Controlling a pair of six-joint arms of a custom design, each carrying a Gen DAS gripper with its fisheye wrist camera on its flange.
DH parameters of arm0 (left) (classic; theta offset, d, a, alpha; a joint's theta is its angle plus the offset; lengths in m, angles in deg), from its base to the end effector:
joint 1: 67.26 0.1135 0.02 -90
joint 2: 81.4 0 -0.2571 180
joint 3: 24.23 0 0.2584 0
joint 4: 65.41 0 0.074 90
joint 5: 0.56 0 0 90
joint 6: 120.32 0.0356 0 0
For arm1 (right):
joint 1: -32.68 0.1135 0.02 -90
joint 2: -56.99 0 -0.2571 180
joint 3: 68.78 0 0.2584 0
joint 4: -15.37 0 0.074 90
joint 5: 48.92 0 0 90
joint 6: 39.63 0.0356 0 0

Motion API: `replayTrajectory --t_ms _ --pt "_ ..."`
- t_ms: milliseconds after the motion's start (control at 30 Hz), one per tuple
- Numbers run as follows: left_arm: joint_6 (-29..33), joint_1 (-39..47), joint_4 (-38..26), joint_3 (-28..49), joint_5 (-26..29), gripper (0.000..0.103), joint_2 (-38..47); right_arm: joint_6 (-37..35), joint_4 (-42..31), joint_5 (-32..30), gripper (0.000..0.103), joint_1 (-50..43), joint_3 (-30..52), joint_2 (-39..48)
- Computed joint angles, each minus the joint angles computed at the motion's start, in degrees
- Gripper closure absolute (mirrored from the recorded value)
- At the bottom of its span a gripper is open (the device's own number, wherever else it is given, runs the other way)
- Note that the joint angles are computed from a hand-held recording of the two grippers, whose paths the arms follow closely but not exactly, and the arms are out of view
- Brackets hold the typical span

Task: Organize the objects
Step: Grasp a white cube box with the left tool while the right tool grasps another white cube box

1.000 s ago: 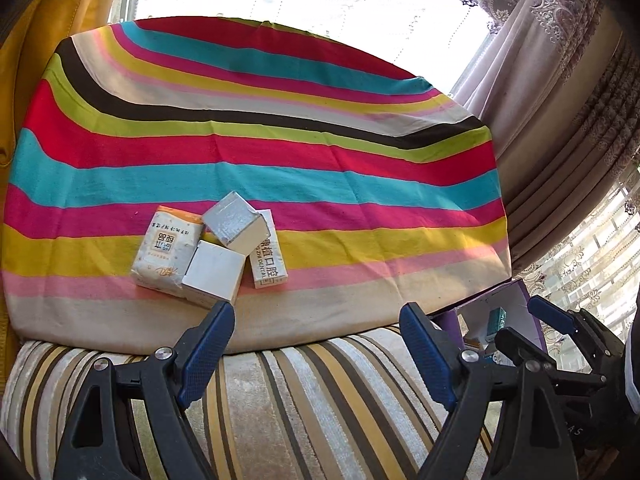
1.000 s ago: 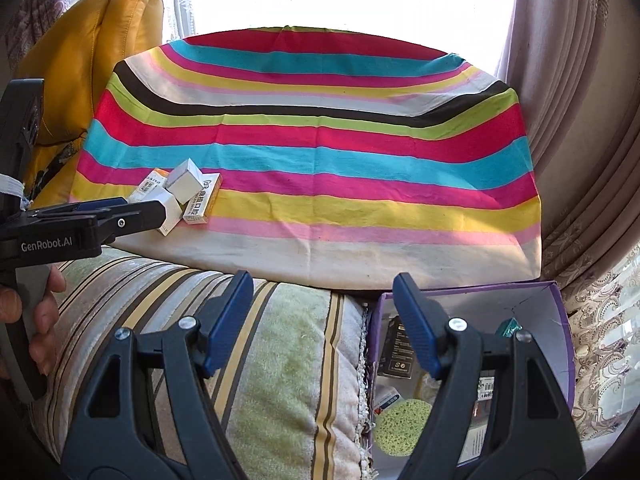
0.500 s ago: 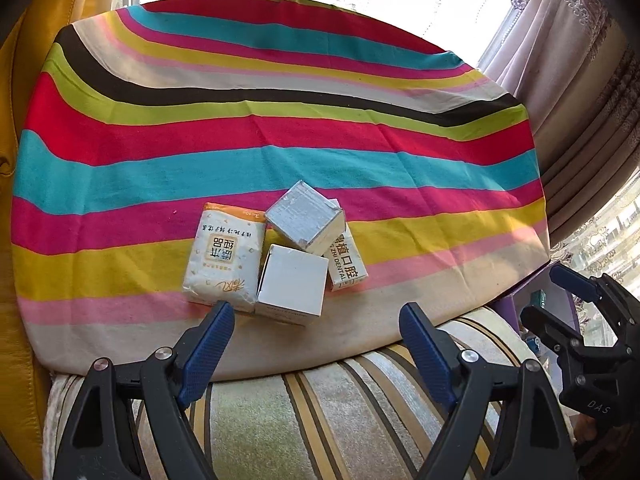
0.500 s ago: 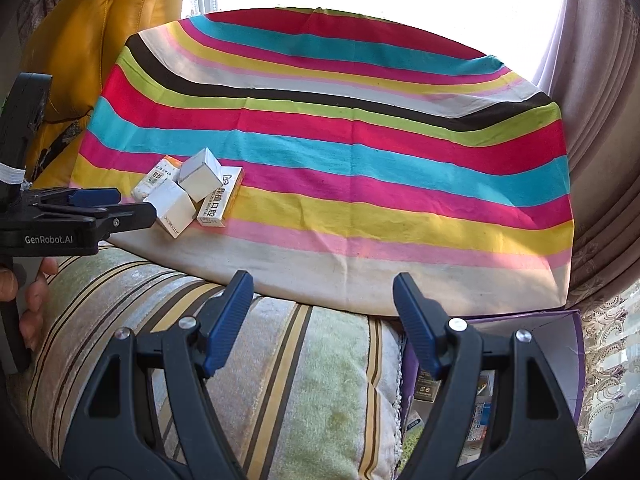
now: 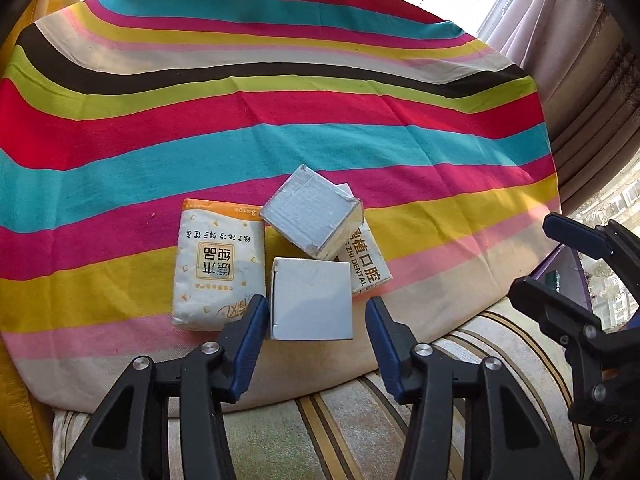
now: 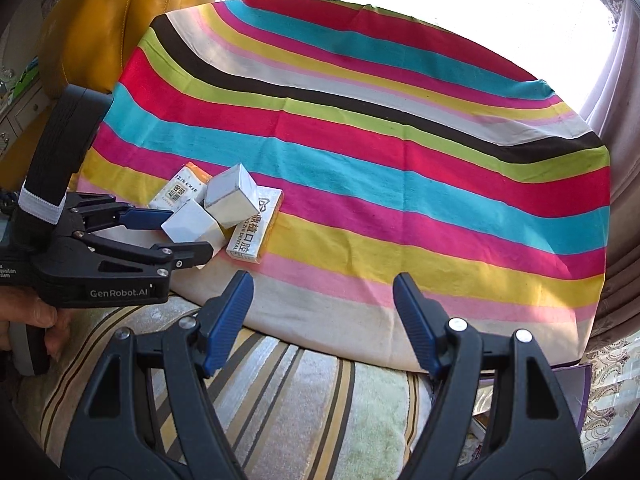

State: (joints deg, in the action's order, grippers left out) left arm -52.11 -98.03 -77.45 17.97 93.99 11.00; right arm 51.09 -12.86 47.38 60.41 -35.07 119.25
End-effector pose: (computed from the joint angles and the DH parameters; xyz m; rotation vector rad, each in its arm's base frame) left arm 0.2109 -0.1289 0.0750 0.2391 2.7043 -0.3937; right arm 0.1675 0.0837 0.1260 -0.5555 2.4923 0.0510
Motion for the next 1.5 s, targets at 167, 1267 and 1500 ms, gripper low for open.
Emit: replayTrajectory --t_ms 167,1267,1500 --pt "-1.59 2.65 3.18 -4.54 3.89 0.059 -3.74 1.27 3.02 0.54 0.028 2.65 2.66 7.06" --pt "-4.39 24.5 5.87 -23.38 12.67 0.059 -30.31 10.17 3.1 14.7 0.03 21.2 26.6 43.82" --pt "-4.44 24.05 7.69 -23.53 12.49 0.059 -28.76 10.38 3.01 15.18 0.052 20.69 27.77 45.57"
